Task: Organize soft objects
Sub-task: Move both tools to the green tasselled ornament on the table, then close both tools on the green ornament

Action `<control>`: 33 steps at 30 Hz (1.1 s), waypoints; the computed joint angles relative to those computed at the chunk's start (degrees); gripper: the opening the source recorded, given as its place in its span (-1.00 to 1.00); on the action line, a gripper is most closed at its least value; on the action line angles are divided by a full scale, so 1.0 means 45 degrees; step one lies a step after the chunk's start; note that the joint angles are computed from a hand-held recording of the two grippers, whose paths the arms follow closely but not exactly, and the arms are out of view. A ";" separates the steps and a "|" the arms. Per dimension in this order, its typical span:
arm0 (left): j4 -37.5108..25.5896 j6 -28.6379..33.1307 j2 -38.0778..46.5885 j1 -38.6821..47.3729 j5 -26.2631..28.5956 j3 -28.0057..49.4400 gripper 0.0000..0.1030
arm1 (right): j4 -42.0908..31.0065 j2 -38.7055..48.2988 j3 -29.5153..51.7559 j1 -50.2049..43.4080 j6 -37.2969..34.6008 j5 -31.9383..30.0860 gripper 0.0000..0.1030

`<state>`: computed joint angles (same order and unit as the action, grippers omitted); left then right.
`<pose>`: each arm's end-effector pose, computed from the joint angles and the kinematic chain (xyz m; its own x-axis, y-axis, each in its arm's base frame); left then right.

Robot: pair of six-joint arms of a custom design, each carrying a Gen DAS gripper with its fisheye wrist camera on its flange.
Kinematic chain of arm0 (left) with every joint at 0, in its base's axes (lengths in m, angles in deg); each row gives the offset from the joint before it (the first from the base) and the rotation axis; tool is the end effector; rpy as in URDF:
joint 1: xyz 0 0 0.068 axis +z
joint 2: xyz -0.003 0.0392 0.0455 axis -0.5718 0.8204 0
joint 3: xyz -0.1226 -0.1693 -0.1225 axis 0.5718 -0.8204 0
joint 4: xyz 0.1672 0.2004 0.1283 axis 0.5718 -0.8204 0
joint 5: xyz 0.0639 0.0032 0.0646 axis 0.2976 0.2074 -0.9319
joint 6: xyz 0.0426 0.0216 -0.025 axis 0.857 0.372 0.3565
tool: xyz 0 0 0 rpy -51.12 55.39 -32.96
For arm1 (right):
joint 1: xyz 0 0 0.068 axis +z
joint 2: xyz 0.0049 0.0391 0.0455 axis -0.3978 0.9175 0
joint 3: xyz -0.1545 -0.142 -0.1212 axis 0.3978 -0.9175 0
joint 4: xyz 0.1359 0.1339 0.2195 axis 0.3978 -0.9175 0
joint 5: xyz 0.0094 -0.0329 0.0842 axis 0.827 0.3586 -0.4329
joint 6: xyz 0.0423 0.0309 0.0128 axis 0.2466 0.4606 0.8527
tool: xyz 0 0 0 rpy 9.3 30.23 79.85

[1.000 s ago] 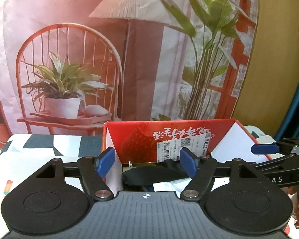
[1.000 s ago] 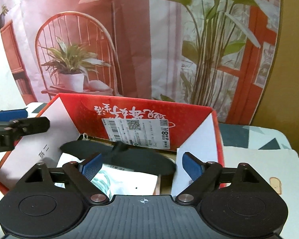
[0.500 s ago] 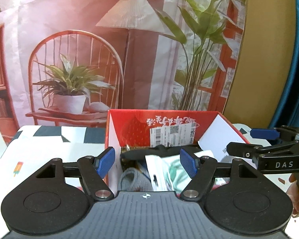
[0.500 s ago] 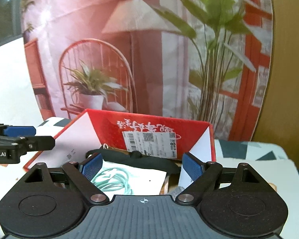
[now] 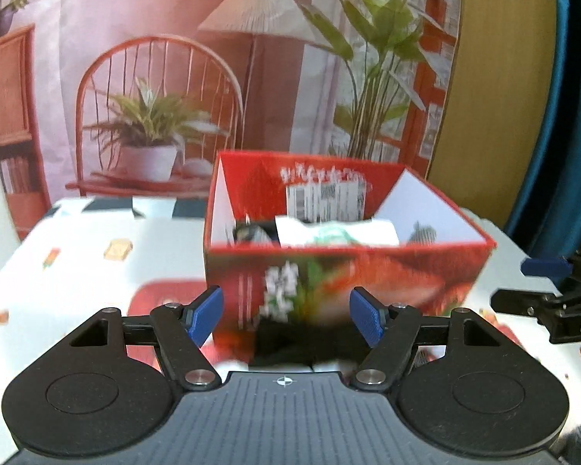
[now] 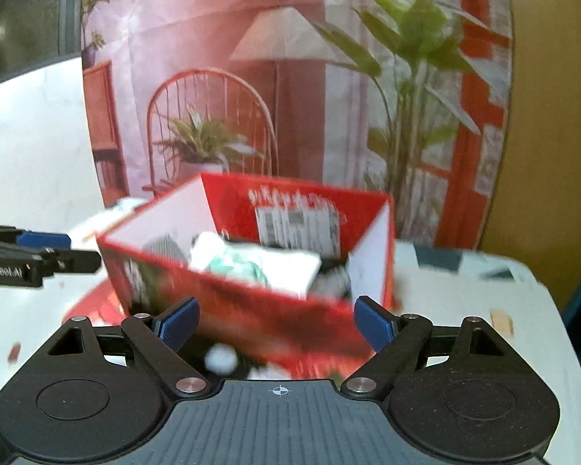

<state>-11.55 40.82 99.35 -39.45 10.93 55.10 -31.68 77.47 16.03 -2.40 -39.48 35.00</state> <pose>0.2873 -0.0362 0.1837 -0.5035 0.1775 -0.8456 0.4552 0.8863 -0.0850 0.2195 0.0738 0.1773 -0.4631 0.0018 -0.8863 -0.0382 0.9990 0.0220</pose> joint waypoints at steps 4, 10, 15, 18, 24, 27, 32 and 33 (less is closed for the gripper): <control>-0.0136 0.0085 -0.0398 0.0326 0.0176 -0.0890 0.44 | -0.0973 -0.1996 -0.1829 0.0356 0.0804 0.0871 0.65; -0.0351 0.0430 -0.0439 0.0800 0.0267 -0.1519 0.44 | -0.3061 -0.4779 -0.3737 0.0772 0.2212 0.1564 0.65; -0.0348 0.0195 -0.0439 0.1303 0.0465 -0.1722 0.44 | -0.4600 -0.5910 -0.4424 0.0714 0.3368 0.1275 0.64; -0.0421 0.0181 -0.0468 0.1357 0.0479 -0.1786 0.44 | -0.4592 -0.5477 -0.4466 0.0803 0.3529 0.1172 0.59; -0.0356 0.0116 -0.0405 0.1385 0.0550 -0.1872 0.44 | -0.3750 -0.3245 -0.3747 0.1081 0.3484 0.1271 0.05; -0.0285 0.0006 -0.0252 0.1400 0.0573 -0.1858 0.44 | -0.3184 -0.2432 -0.3379 0.1197 0.3043 0.0872 -0.02; -0.0167 -0.0252 0.0002 0.1422 0.0531 -0.1817 0.44 | -0.1448 0.0903 -0.1858 0.1939 0.2414 0.0429 -0.03; -0.0133 -0.0277 0.0013 0.1438 0.0530 -0.1823 0.44 | -0.1026 0.1812 -0.1420 0.2084 0.2261 0.0291 -0.03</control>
